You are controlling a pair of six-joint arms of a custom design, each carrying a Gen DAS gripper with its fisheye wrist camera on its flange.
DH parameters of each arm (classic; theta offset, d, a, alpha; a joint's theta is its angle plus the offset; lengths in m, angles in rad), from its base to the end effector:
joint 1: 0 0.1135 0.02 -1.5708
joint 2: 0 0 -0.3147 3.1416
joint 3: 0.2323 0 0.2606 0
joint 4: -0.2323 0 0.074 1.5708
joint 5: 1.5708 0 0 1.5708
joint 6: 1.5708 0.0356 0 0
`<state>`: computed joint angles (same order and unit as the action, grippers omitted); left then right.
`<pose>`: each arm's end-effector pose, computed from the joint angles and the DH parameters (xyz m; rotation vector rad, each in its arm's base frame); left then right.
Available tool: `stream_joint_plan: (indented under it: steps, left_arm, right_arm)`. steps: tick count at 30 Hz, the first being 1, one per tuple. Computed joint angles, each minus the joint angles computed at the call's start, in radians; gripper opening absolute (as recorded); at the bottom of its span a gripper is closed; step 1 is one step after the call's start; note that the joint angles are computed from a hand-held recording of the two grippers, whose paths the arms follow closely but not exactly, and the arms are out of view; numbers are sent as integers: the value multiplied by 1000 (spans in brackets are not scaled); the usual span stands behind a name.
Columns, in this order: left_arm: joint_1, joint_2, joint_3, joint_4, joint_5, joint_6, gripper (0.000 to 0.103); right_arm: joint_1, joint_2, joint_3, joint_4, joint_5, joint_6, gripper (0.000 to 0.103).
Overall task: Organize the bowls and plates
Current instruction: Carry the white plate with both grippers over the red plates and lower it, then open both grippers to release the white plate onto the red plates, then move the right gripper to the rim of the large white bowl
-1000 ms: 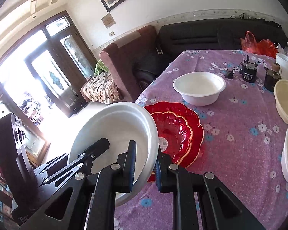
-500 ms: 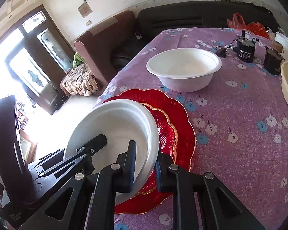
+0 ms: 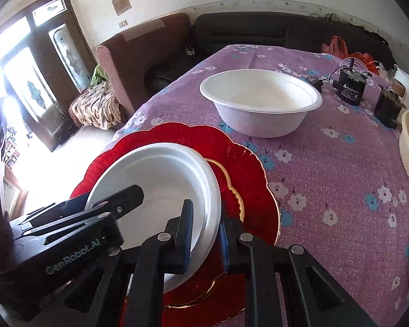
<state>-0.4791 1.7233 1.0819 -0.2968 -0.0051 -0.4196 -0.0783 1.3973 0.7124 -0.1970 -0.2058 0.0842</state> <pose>0.3299 -0.1712 0.2325 0.0736 2.5456 -0.3562 0.2690 -0.0138 0.2255 0.1081 2.4415 0.2548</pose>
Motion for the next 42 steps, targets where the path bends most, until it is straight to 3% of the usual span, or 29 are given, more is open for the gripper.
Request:
stream_joint_plan:
  steps: [11,13,20,23,32,38,42]
  left_arm:
    - [-34,-92,-54,25,-101,-7,65]
    - [-59,-145,-81,28,-174,-7,66]
    - [-261,-328,-154,-13,-542,-42,89]
    - [-373,-367,-160,-39,-656,-49,91]
    - [-603,-344,-83,-168,-768,-117,91]
    - [-702,-294,-16,-227,-814,-144,91]
    - [-721,-274,9,-222,-751,-122,91]
  right_arm:
    - [-74,-83,-36,21,-90,31,23]
    - [-99,-126,-46,3,-116,27,25]
    - [-221,-314,-82,-113,-212,-45,36]
    - [-302,-375,-93,-183,-279,-100,36]
    - [-685,-488,-67,-458,-527,-388,40]
    - [-1031,-393,18,-669,-700,-708,43]
    - [-1223,-269,87,-792,-757,-914,45]
